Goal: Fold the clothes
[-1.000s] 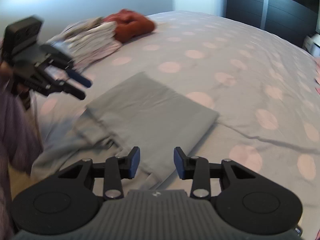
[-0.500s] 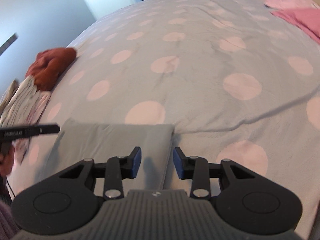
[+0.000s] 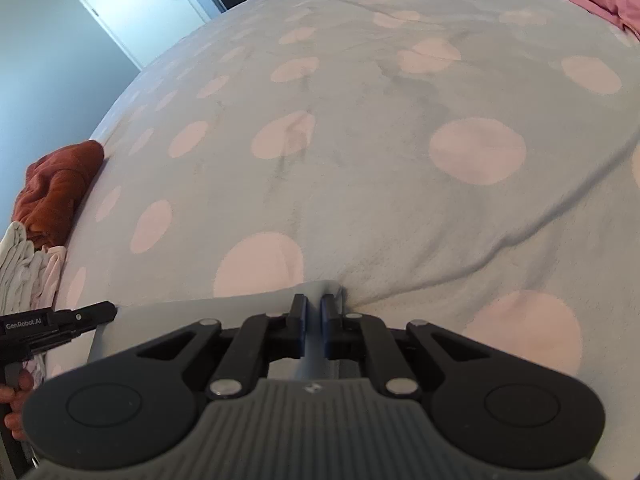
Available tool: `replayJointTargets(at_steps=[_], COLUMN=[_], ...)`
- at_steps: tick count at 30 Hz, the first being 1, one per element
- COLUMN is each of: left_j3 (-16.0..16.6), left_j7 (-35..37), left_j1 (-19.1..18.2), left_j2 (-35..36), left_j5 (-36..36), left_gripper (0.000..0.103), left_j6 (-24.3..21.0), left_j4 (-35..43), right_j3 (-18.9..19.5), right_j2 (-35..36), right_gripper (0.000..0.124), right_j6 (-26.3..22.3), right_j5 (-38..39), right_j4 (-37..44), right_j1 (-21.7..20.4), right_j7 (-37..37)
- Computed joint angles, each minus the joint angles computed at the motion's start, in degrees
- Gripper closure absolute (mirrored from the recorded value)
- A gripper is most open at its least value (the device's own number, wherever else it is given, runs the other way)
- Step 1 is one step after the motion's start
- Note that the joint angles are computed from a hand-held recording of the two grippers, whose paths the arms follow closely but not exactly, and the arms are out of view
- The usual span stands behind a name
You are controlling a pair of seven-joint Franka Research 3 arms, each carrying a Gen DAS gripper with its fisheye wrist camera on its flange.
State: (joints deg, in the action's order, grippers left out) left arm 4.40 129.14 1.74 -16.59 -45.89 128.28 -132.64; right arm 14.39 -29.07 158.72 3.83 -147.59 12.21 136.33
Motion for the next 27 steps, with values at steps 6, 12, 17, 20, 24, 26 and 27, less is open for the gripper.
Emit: replayJointTargets(at_steps=[6,12,17,20,24,26,27], left_j3=[0.5,2.9,5.4,5.0,5.6,6.6,7.1], left_j7=[0.0,1.8,3.8,2.3,-1.4,-2.1,-2.3], left_j1=[0.6,1.0,1.3,1.9,1.7,0.9,0.5], left_j2=[-2.8,-10.2,-16.5,-20.9,-24.1,-24.2,-24.2], left_j5=[2.4,8.9,12.2,14.9,17.3,17.0,16.6], left_gripper=[0.086,0.084,0.08,0.08,0.092,0.095,0.096], left_j6=[-2.0,-6.3,-12.4,-11.5,-10.7,-10.3,-10.3], left_j4=[-0.5,-4.1,-7.4,-11.0,-13.8,-13.9,-13.9], right_j3=[-1.7,-1.8,-1.7,-0.2,2.4,2.7,2.6], right_j2=[-1.9,-9.7,-17.9,-20.8,-22.7,-22.8,-22.9], right_gripper=[0.099,0.093,0.093,0.096,0.108,0.109,0.109], right_j6=[-1.1,-8.5,-16.5,-18.6,-19.2,-18.6,-18.4], right_j5=[2.6,4.6,8.6,10.1,10.3,10.3,10.5], right_j4=[-0.7,-3.3,-6.1,-7.4,-8.8,-9.3,-9.5], right_j1=[1.8,4.6,8.1,9.4,10.1,10.1,10.1], right_j7=[-1.2,-4.4,-4.1,-3.0,-0.6,0.7,1.3])
